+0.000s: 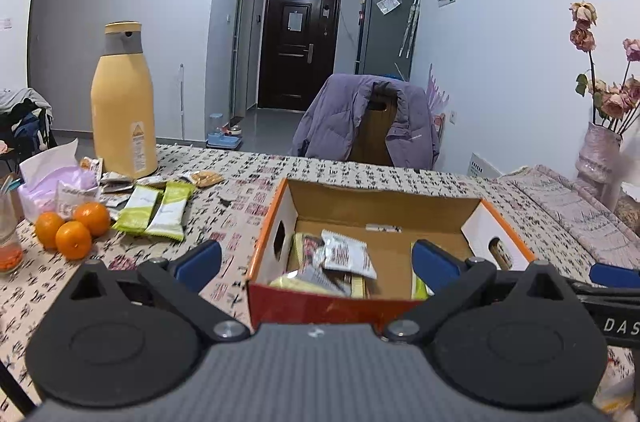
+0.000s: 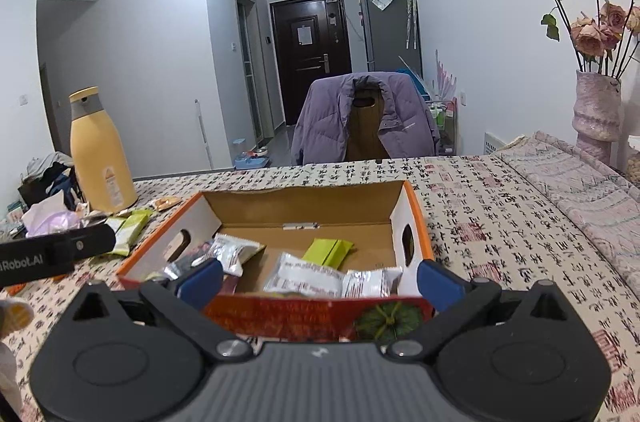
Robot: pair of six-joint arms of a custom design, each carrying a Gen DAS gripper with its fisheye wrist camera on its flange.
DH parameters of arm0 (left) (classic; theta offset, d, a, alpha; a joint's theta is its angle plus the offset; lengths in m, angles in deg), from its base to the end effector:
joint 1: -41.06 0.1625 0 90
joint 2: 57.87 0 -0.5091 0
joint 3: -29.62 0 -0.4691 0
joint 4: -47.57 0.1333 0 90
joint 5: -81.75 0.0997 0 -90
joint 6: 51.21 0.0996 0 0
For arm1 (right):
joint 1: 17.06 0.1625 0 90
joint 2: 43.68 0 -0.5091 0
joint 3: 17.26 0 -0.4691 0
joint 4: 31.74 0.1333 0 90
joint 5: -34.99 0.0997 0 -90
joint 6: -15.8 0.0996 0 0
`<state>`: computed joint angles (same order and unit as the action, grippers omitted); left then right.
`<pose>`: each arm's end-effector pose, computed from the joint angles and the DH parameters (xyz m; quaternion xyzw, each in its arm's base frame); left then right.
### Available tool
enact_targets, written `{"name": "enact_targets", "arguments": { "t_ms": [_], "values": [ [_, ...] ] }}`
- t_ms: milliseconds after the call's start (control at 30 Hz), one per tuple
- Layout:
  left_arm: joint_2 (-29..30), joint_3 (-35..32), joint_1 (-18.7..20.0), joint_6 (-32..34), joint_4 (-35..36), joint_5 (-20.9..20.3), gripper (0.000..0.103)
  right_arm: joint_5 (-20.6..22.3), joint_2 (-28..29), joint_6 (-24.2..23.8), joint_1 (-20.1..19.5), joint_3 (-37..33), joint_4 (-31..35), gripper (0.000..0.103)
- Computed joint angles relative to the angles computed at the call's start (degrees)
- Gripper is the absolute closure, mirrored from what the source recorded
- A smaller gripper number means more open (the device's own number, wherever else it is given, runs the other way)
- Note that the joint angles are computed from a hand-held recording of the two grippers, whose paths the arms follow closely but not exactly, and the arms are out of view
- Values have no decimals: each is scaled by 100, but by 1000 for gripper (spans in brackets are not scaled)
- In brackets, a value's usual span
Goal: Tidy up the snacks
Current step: 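Move both grippers back to the snack pile, then grasp another pumpkin-seed packet with the left gripper while the right gripper grasps the green bar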
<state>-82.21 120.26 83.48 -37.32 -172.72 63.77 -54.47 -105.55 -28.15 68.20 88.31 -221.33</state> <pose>-0.3805 -0.6566 0.0189 0.0829 0.7489 -0.5547 0.3530 0.0745 -0.7262 0.3141 0.2985 -0.8314 0.4287 0.1894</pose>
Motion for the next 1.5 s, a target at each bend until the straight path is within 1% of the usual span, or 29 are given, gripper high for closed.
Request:
{"name": "enact_targets", "arguments": {
  "t_ms": [133,333,433,533,667,833,967,1033,1067,1100,1133,1200,1267,1333,1400,1500],
  "values": [
    [-62,304,-104,-277,121,144,0,39,-203,-89,-64,265,-23,0],
    [-253,868,-194,-1324,872,322,0,65,-460,-232,-193,622,-29,0],
    [-444,1206,-221,-2377,1740,350,0,49,-552,-292,-253,776,-49,0],
    [-684,1548,-235,-3617,2902,281,0,40,-643,-340,-338,922,-31,0],
    [-913,1802,-225,-4856,4133,129,0,-8,-711,-383,-440,1067,6,0],
    [-1016,1930,-231,-5523,4759,-82,0,-94,-740,-411,-525,1187,40,0],
    [-1098,1916,-199,-6377,5599,-215,0,-92,-764,-426,-562,1277,52,0],
    [-1126,1933,-178,-6575,5743,-346,1,-80,-783,-442,-579,1319,47,0],
    [-1131,1951,-177,-6575,5725,-416,6,-76,-793,-453,-589,1339,46,0],
    [-1139,1963,-177,-6577,5746,-471,13,-79,-799,-461,-597,1356,41,0],
    [-1138,1970,-185,-6569,5756,-521,18,-87,-805,-463,-604,1374,29,0],
    [-1137,1997,-191,-6490,5716,-668,32,-94,-814,-457,-616,1398,19,0],
    [-1108,2012,-208,-6423,5708,-734,35,-98,-820,-447,-630,1415,17,0],
    [-1059,2023,-247,-6348,5709,-643,42,-102,-827,-444,-643,1436,6,0],
    [-1034,2052,-267,-6169,5542,-635,58,-113,-834,-437,-656,1456,-5,0],
    [-1020,2099,-280,-5959,5319,-638,60,-127,-842,-430,-673,1479,-14,0]
  ]
}}
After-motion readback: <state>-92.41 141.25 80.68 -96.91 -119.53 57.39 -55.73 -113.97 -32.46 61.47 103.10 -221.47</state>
